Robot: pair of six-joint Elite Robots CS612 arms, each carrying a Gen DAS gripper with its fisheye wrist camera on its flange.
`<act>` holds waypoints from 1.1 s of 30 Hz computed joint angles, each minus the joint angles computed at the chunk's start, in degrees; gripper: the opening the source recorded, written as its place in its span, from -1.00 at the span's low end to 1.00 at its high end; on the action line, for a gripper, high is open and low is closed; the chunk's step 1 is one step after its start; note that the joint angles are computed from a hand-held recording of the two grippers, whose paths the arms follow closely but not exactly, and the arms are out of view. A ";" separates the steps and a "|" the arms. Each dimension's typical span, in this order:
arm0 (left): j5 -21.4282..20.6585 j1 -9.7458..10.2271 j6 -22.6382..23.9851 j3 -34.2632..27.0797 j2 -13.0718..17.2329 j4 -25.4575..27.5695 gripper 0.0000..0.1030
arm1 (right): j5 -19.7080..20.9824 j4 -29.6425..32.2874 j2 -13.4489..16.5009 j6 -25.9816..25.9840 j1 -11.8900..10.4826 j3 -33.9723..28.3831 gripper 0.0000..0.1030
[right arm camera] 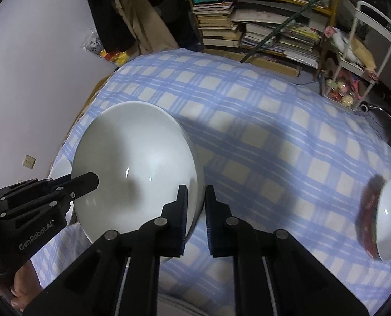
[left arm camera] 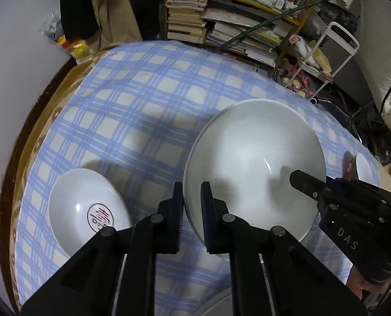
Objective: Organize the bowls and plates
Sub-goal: 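Close the left gripper on the bowl rim while the right gripper grips it too, then lift and carry the large white bowl with both grippers, then lower it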
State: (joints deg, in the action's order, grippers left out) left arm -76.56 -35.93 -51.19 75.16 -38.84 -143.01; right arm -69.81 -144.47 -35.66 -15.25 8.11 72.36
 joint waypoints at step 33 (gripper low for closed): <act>-8.29 -7.14 2.11 -9.29 6.22 3.36 -0.77 | -6.64 -13.17 -7.92 9.70 -8.92 19.31 -0.73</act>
